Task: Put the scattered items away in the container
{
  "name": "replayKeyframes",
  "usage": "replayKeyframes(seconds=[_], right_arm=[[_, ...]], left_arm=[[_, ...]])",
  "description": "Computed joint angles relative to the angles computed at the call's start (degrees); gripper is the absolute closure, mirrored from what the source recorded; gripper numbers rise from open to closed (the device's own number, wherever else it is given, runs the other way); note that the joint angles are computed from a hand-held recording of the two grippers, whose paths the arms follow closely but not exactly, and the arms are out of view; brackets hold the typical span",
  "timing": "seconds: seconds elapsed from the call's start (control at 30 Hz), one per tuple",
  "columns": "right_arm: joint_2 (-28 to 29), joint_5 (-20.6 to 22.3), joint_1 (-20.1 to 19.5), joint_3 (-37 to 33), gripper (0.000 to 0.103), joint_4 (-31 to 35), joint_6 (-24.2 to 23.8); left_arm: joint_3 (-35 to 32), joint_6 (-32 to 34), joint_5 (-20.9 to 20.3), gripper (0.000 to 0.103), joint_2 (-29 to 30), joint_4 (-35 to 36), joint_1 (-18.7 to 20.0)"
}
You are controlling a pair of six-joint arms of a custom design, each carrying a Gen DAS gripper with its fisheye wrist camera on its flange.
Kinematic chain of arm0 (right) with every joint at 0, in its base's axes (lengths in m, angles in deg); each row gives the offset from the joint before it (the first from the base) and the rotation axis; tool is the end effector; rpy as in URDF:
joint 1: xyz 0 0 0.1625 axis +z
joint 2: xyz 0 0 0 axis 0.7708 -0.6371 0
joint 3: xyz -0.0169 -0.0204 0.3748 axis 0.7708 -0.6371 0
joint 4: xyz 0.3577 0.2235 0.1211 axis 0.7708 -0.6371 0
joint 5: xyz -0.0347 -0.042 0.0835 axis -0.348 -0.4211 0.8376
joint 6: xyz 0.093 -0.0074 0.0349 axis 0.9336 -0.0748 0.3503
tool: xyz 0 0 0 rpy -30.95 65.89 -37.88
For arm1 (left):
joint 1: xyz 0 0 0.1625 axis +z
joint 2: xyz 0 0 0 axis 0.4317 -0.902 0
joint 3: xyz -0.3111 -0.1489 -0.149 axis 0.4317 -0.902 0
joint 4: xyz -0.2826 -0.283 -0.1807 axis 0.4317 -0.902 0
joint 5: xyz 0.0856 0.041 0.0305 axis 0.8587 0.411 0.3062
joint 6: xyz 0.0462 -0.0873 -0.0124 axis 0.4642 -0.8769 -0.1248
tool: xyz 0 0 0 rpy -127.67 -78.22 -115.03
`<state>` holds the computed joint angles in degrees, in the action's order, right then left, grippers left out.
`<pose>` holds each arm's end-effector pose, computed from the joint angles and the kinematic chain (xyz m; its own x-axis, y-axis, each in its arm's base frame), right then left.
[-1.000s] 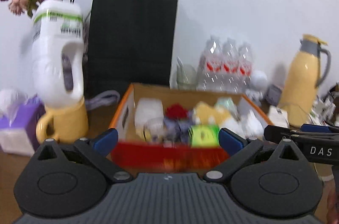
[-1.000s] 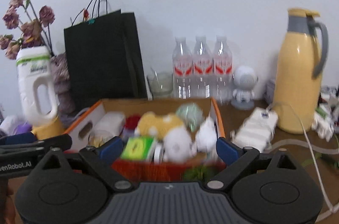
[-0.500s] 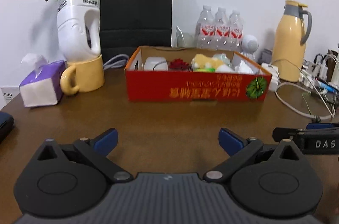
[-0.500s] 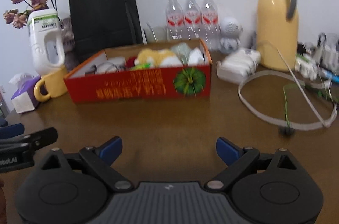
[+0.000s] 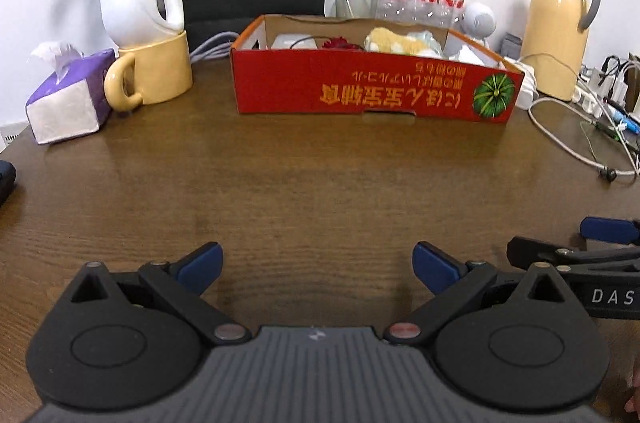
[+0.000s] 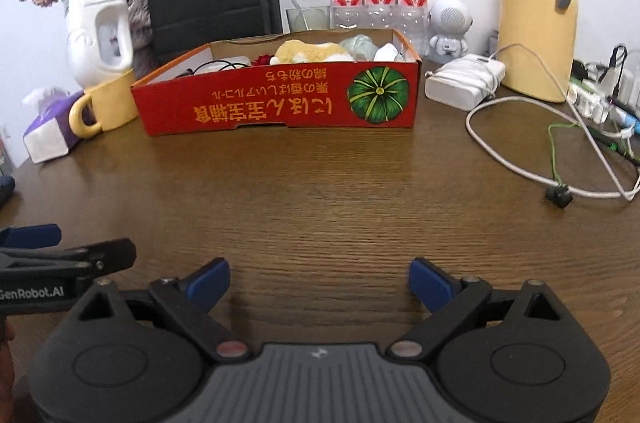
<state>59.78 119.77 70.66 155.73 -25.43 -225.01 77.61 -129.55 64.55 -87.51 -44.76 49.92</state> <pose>0.3179 -0.4500 -0.0991 -0.6813 0.4597 0.5697 -0.2900 0.5451 -0.7866 0.0226 -0.5671 0.2518 -0.5869 0.5615 -0.5833 0.7947 0.5374 -0.2822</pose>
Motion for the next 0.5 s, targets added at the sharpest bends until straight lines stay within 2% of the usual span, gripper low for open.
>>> replayKeyframes(seconds=[0.23,0.3,0.5], right_arm=[[2.5,2.3,0.3,-3.3,0.003,3.9,0.7],[2.8,2.5,0.5,-3.5,0.0,4.2,0.8],[2.8,2.5,0.9,-2.8,0.0,2.7,-0.4]], left_arm=[[1.7,0.4,-2.0,0.0,-0.7,-1.1,-0.2],[1.7,0.1,-2.0,0.0,-0.8,-1.2,-0.2],[3.3,0.9,-1.1,0.0,-1.9,-3.0,0.2]])
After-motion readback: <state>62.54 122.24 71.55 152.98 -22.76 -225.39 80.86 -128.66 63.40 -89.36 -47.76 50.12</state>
